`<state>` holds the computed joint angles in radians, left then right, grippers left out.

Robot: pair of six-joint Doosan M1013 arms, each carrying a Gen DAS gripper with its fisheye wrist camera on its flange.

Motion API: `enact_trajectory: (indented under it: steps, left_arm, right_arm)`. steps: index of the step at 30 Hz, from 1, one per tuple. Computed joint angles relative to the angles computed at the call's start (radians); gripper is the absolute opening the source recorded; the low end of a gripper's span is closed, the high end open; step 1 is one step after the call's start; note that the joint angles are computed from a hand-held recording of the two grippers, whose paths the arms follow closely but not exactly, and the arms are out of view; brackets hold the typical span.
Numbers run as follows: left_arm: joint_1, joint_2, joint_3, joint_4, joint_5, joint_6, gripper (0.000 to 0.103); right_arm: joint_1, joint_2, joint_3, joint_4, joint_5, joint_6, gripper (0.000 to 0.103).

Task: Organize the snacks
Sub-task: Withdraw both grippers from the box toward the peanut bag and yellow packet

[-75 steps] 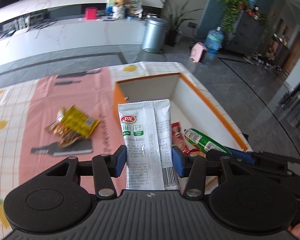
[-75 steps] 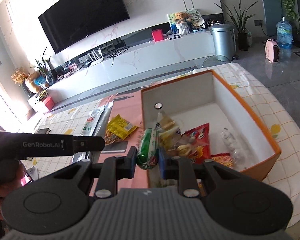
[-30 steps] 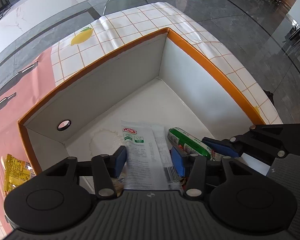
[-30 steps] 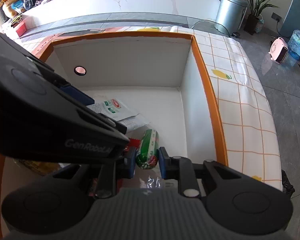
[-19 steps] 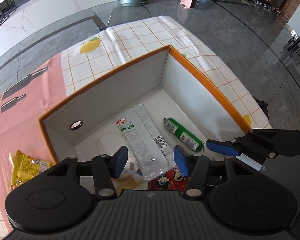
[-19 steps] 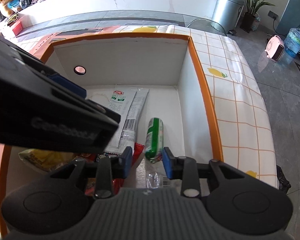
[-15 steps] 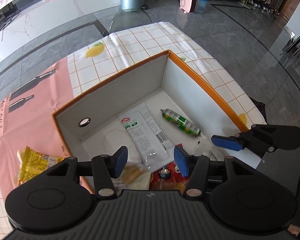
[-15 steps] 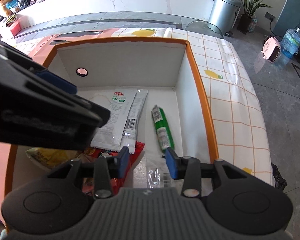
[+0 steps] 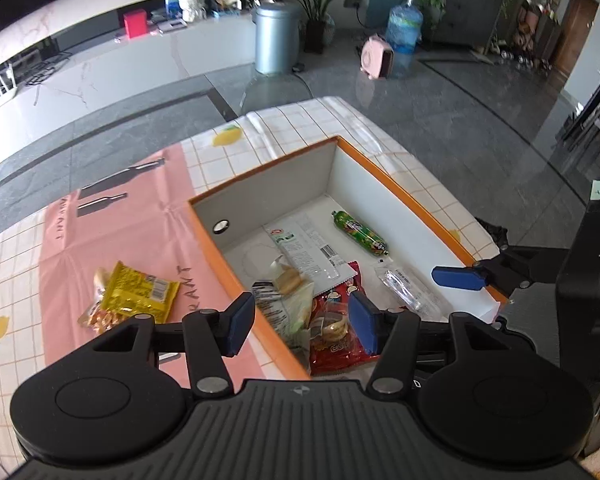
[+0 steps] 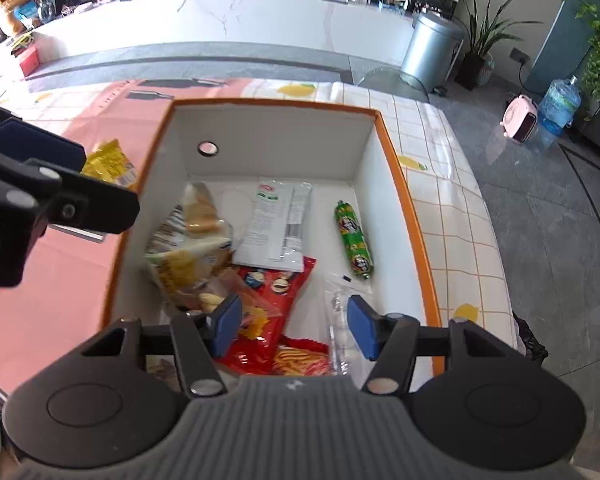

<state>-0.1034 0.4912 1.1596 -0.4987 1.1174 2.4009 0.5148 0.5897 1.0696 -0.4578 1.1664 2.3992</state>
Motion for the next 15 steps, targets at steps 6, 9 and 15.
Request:
enact_trajectory:
  steps: [6,9,15]
  left_arm:
    - [0.062,-0.056,0.084,-0.091,-0.090,0.047,0.065]
    - [0.088,-0.079,0.130,-0.118,-0.161,0.080,0.065]
    - [0.133,-0.108,0.201,-0.157,-0.264,0.121,0.065]
  right_arm:
    - [0.050,-0.023,0.013,-0.068,-0.058,0.111,0.059]
    - [0.081,-0.024,0.017,-0.141,-0.078,0.178,0.061]
    - [0.128,-0.025,0.047,-0.226,-0.156,0.331,0.061]
